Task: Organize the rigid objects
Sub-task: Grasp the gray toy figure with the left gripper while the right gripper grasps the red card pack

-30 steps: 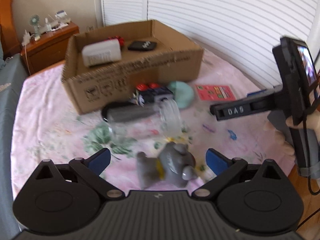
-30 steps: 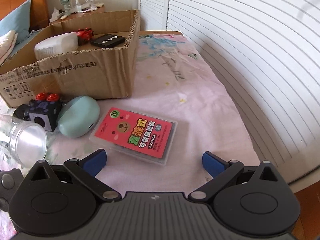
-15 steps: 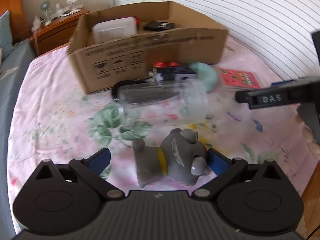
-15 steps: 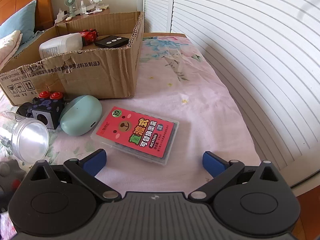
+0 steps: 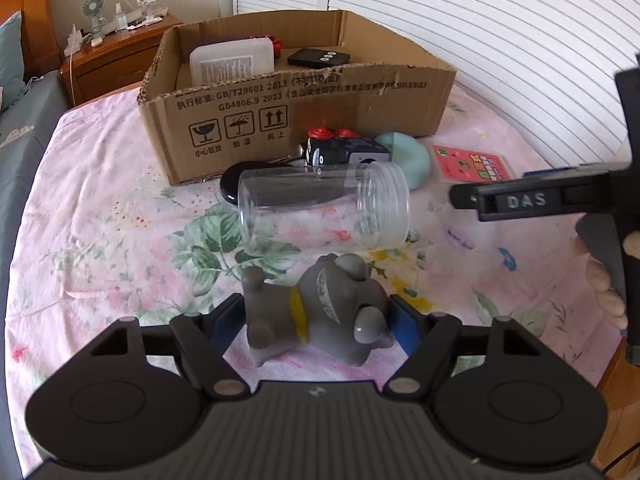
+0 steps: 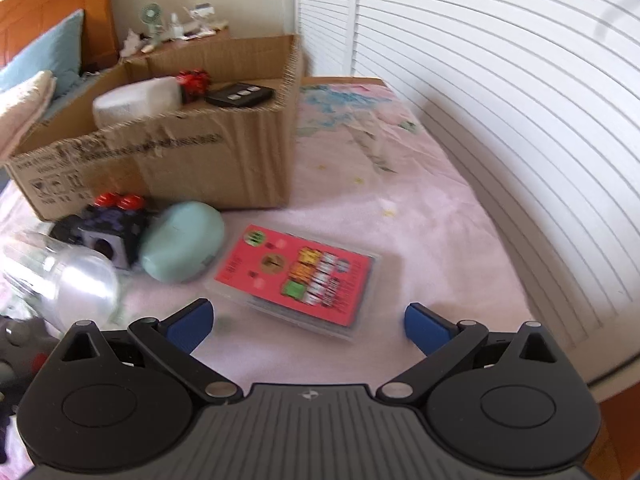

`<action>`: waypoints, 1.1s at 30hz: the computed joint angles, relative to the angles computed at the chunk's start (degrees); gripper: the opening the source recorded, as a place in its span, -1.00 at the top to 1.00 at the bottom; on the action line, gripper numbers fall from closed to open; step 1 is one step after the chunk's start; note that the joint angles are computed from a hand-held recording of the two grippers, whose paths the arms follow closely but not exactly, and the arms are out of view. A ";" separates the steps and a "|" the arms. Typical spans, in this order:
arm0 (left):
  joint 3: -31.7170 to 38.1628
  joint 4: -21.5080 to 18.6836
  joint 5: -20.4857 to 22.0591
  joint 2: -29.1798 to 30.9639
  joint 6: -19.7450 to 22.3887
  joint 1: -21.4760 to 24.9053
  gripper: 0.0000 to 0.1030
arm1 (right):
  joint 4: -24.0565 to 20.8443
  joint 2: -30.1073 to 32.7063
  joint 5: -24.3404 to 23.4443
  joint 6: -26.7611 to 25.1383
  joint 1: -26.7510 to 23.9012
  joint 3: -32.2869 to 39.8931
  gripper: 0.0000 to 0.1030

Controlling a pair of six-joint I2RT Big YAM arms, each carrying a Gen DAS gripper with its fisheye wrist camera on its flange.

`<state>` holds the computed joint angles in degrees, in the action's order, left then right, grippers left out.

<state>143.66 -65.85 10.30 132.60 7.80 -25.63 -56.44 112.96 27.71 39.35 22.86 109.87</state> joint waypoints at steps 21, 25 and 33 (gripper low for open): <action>-0.44 0.58 1.59 -0.20 1.41 0.37 -0.49 | 0.55 -2.25 2.36 -0.33 -0.76 -3.99 -1.00; -0.42 0.69 1.47 -0.14 1.36 0.31 -0.49 | 1.95 -1.05 1.41 -2.62 -1.42 -2.52 -1.00; -0.24 0.59 1.15 -0.05 1.33 0.21 -0.51 | 0.80 0.69 1.40 -2.30 -1.88 0.22 -1.00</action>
<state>143.43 -65.26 11.45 132.55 9.13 -25.42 -55.63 113.66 29.11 37.05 20.98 110.08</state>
